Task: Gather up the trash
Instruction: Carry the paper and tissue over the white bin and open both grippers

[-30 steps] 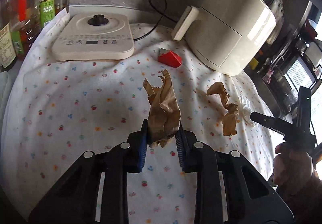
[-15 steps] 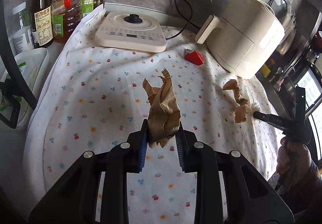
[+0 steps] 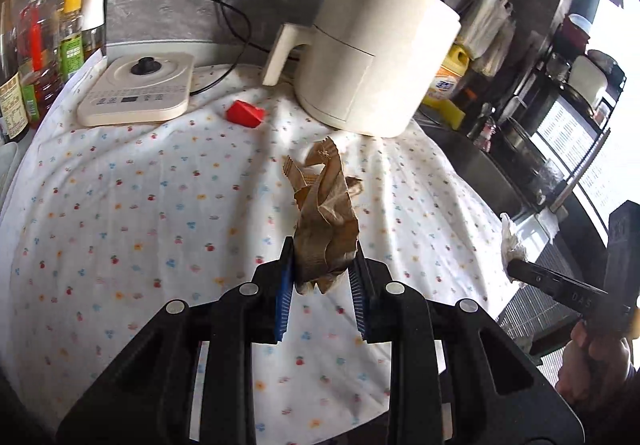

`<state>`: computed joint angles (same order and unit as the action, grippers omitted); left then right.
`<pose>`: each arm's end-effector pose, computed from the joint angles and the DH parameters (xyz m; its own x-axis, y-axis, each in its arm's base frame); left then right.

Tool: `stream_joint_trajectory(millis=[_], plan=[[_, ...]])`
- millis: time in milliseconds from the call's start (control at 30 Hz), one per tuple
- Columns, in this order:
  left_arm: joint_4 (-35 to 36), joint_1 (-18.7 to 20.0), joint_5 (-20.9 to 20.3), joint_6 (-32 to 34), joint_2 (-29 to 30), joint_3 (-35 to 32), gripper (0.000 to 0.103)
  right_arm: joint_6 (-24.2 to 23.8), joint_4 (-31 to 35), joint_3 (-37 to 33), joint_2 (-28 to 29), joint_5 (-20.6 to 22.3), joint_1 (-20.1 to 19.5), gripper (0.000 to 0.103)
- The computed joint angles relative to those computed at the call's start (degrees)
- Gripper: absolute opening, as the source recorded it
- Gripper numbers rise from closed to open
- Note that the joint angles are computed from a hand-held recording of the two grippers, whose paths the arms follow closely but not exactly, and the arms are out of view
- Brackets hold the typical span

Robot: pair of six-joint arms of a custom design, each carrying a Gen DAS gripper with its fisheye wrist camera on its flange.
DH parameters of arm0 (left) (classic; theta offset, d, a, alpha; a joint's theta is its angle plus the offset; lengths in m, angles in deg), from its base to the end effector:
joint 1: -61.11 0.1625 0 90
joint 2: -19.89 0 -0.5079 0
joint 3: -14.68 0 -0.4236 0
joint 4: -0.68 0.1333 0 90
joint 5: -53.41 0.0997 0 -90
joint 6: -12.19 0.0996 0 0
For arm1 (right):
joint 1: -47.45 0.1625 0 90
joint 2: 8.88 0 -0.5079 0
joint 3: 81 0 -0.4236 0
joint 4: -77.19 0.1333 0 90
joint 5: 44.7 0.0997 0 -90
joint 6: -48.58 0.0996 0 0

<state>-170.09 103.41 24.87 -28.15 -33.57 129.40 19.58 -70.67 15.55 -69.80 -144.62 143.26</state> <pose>-0.3070 -0.5778 0.1876 -0.8618 -0.2918 -0.4150 0.1828 0.5845 -0.7906 0.1885 -0.7051 0.3065 -0.8175 -0.4770 0.3229 -0.5603 0.7885 -0.2536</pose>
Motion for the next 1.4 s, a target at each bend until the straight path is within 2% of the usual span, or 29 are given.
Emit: stream_joint_trajectory(millis=[400,633,867,1133,1233,1267,1300,1367,1400], plan=[[-1.3,-2.8,-10.9,7.9,10.5,-9.5,0.026,2.7,-2.4,6.9,-12.5,-1.9,-7.8,0.012],[1.1,-4.1,-17.1,10.5,16.1,-14.9,0.026,4.4,-2.8,9.6,-18.5,-3.0,-12.8,0.012],[4.8,-5.2,-23.3,11.2,21.6,-19.9,0.026,4.7,-1.5,12.1,-23.9,-3.5,-19.1,0.013],[10.1,-6.1,-29.6,10.1,26.7,-23.4,0.026,5.7,0.6,14.9,-27.3,-4.3,-26.6,0.014],[11.1,-6.5,-31.2,9.7,28.1,-24.2,0.026,5.4,1.9,15.8,-27.8,-4.5,-28.7,0.016],[11.5,-6.5,-31.8,9.5,28.5,-24.5,0.026,5.3,2.1,16.1,-27.9,-4.7,-29.2,0.021],[12.0,-6.6,-32.5,9.2,28.9,-24.9,0.026,5.2,2.0,16.4,-28.0,-4.9,-29.7,0.032],[12.8,-6.9,-33.6,9.4,29.8,-25.4,0.026,4.9,1.4,17.1,-28.5,-4.7,-30.6,0.046],[13.2,-7.1,-34.0,9.6,30.1,-25.7,0.026,4.8,1.6,17.3,-28.8,-4.2,-31.1,0.05]])
